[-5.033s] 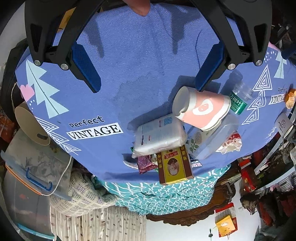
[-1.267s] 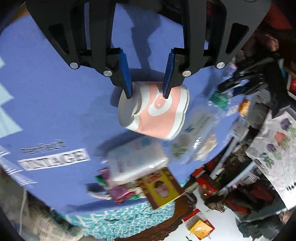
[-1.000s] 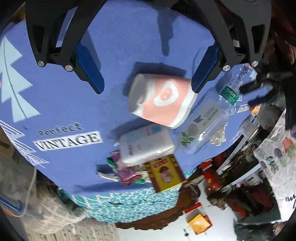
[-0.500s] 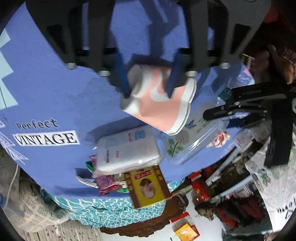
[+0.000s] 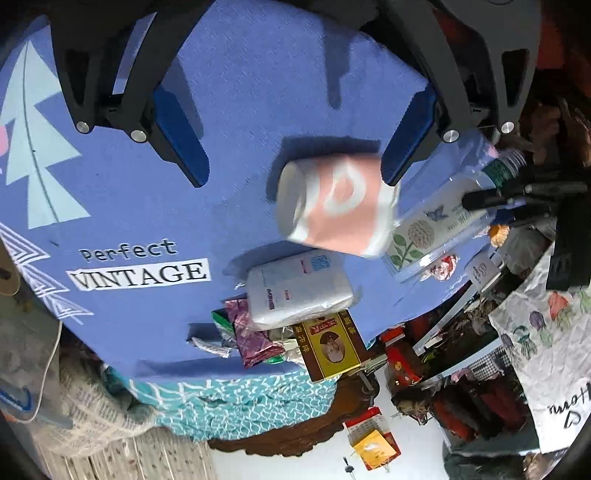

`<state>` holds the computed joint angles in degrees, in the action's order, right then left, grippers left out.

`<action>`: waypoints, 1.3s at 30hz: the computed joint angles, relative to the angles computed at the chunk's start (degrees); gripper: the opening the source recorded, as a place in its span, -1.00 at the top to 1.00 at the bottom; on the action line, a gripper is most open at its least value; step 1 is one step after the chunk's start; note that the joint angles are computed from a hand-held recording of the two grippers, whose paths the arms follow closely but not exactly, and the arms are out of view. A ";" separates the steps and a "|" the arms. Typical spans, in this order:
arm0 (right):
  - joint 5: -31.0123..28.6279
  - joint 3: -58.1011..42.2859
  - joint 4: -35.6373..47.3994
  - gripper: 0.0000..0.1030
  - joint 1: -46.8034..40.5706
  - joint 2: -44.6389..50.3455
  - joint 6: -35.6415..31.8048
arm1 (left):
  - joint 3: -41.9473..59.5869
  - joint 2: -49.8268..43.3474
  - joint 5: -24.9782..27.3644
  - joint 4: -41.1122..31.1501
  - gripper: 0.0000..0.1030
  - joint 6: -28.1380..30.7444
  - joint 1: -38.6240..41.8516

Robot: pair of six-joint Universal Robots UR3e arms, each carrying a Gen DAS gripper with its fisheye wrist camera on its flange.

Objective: Collect trash
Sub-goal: 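Lift clear bottle with left tool while right tool lifts pink paper cup, then carry bottle and cup over beige wastebasket and open both tools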

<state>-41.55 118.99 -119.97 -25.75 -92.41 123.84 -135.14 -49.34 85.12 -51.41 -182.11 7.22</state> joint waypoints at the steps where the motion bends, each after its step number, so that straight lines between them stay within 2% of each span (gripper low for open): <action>1: 0.43 -0.09 0.58 -0.82 0.56 -0.10 0.68 | 0.09 0.04 0.13 0.12 -0.19 -0.23 -0.55; 3: 0.55 1.11 -1.79 -0.81 1.95 -0.70 2.61 | 0.22 0.27 0.32 0.30 -0.19 -0.43 -1.43; 8: -4.34 9.73 -23.93 -0.82 8.90 -1.80 13.46 | 0.07 2.22 -0.13 -1.11 -0.19 0.33 -0.70; 10: -6.99 10.49 -30.08 -0.83 12.07 -0.20 17.74 | -0.40 4.37 -1.30 -2.83 -0.18 1.62 1.27; 15: -13.33 9.73 -38.17 -0.84 17.43 4.64 25.00 | -1.21 10.96 -4.64 -8.26 -0.19 5.12 6.27; 17: -15.94 9.66 -40.11 -0.81 18.32 5.88 26.47 | -1.38 14.23 -6.76 -11.44 -0.19 7.18 8.98; 19: -17.01 9.84 -40.14 -0.66 17.83 6.14 26.14 | -1.21 17.24 -9.68 -15.16 -0.18 9.62 12.25; 25: -8.06 14.05 -33.62 -0.63 7.12 -1.25 20.90 | 1.73 24.29 -20.01 -28.02 -0.18 17.64 21.74; 27: -6.95 15.72 -32.86 -0.63 4.54 -4.19 18.67 | 2.61 23.76 -21.72 -28.28 -0.18 17.96 21.53; 29: -7.62 16.66 -34.18 -0.63 2.65 -5.06 17.13 | 2.71 20.45 -21.12 -23.84 -0.18 15.42 17.87; 34: -4.54 15.32 -32.28 -0.63 -5.22 -4.16 16.24 | 5.33 -0.19 -12.00 -1.45 -0.18 3.06 -1.20; 36: -4.26 13.33 -32.25 -0.63 -7.43 -1.91 16.23 | 8.58 -8.93 -9.17 4.72 -0.18 0.41 -6.91; 39: -3.74 9.28 -31.31 -0.63 -10.98 2.37 15.92 | 15.83 -21.98 -8.86 10.71 -0.18 -1.38 -12.19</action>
